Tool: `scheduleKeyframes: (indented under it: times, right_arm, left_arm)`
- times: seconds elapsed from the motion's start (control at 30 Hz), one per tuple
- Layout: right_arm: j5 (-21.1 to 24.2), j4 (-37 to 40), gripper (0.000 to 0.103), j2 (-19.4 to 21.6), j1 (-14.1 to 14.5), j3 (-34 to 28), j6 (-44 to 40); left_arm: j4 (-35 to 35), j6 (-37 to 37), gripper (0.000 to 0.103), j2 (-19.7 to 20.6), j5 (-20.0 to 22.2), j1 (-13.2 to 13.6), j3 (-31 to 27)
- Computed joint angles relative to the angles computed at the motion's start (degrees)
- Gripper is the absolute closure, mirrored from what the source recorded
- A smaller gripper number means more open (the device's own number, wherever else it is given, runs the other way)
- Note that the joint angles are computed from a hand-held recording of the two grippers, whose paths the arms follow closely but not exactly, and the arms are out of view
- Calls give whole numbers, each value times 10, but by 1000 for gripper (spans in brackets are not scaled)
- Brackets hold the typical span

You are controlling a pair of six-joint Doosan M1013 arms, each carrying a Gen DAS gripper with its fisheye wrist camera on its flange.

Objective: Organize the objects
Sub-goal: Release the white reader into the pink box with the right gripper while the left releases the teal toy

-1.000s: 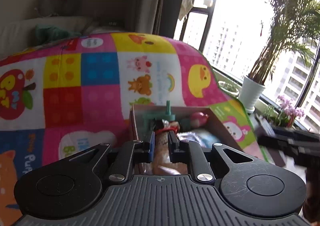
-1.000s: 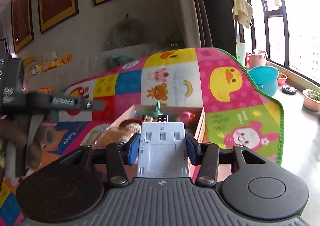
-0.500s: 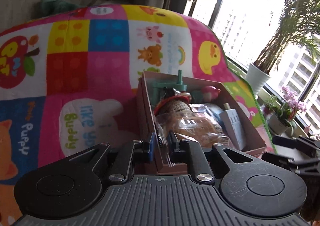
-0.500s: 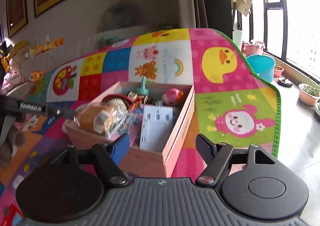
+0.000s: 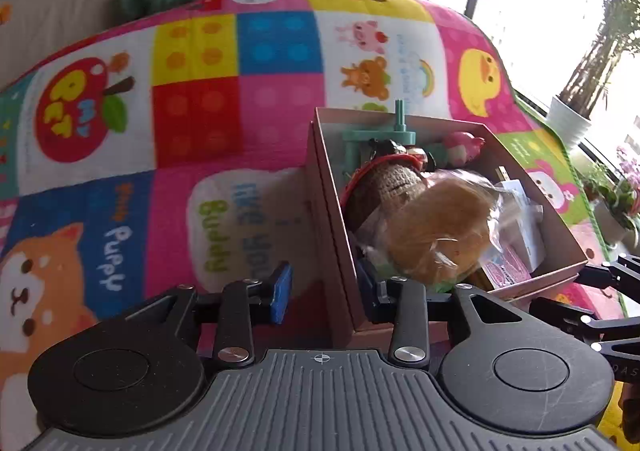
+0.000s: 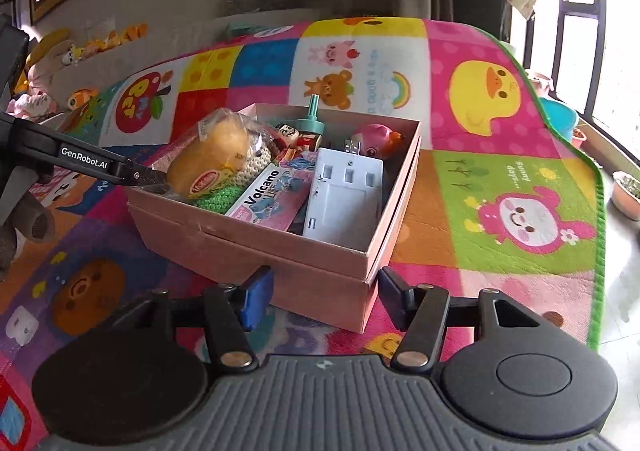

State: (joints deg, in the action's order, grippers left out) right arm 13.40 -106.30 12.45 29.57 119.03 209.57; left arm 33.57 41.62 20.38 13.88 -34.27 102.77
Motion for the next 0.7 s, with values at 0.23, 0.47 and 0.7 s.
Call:
scheduleKeyframes:
  times: [0.23,0.47,0.7]
  right_arm:
    - [-10,172,44,47,27,-72,-215]
    - [42,313,45,86,46,-134,-339]
    - [87,306,28,92,65,-139,-300]
  left_arm:
    - [219,-298,40,-13,-30,41,37]
    - [506,-566,23,5,-14,54,36]
    - [559,-634,27,-6,-24,56,49]
